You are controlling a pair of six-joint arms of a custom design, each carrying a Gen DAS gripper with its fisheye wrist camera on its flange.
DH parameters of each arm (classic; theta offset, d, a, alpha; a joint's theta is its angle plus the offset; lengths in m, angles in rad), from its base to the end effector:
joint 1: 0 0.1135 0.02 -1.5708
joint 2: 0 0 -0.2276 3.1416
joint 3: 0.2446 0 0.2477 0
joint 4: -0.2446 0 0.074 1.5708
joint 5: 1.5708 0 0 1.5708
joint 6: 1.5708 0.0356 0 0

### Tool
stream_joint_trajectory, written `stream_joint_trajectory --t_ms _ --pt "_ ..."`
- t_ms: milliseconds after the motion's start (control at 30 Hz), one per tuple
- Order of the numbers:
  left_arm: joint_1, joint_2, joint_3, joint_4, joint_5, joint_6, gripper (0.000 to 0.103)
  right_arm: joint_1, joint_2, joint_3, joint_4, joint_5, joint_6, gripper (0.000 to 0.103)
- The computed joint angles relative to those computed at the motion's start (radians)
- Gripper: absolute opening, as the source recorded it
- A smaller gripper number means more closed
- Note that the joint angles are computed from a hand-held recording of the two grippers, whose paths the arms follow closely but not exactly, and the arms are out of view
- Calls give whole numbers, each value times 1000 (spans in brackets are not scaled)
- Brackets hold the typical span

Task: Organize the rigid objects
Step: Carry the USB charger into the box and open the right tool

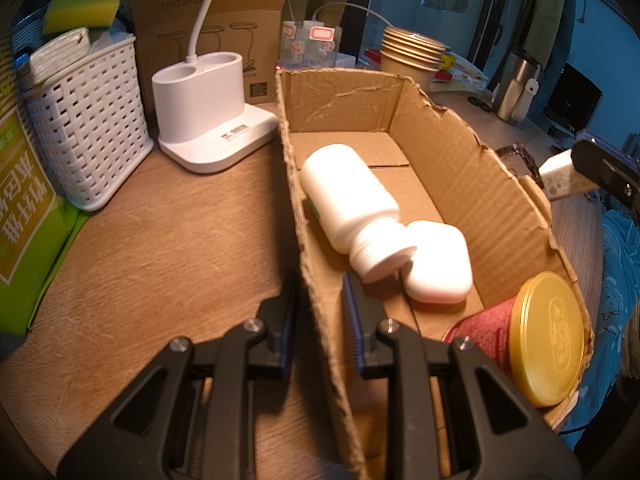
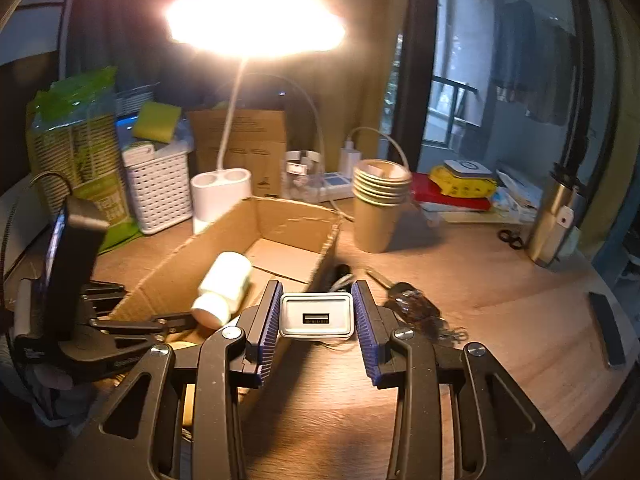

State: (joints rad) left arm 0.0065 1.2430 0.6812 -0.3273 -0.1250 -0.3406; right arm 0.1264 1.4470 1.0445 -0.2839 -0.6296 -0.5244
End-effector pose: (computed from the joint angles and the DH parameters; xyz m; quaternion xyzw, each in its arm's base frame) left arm 0.2509 0.0061 0.1668 -0.1830 0.9229 0.0026 0.3388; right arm 0.3109 0.0606 0.2353 -0.4003 0.7719 0.1939 0.4542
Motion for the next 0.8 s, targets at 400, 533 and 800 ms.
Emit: stream_joint_trajectory --t_ms 400,533,800 --pt "-1 1 0 0 0 0 24 44 -19 -24 33 25 16 38" --pt "0 0 0 0 0 -1 24 39 -25 -28 48 27 28 38" --pt "-1 0 0 0 -1 -1 24 39 -84 -44 46 -11 39 38"
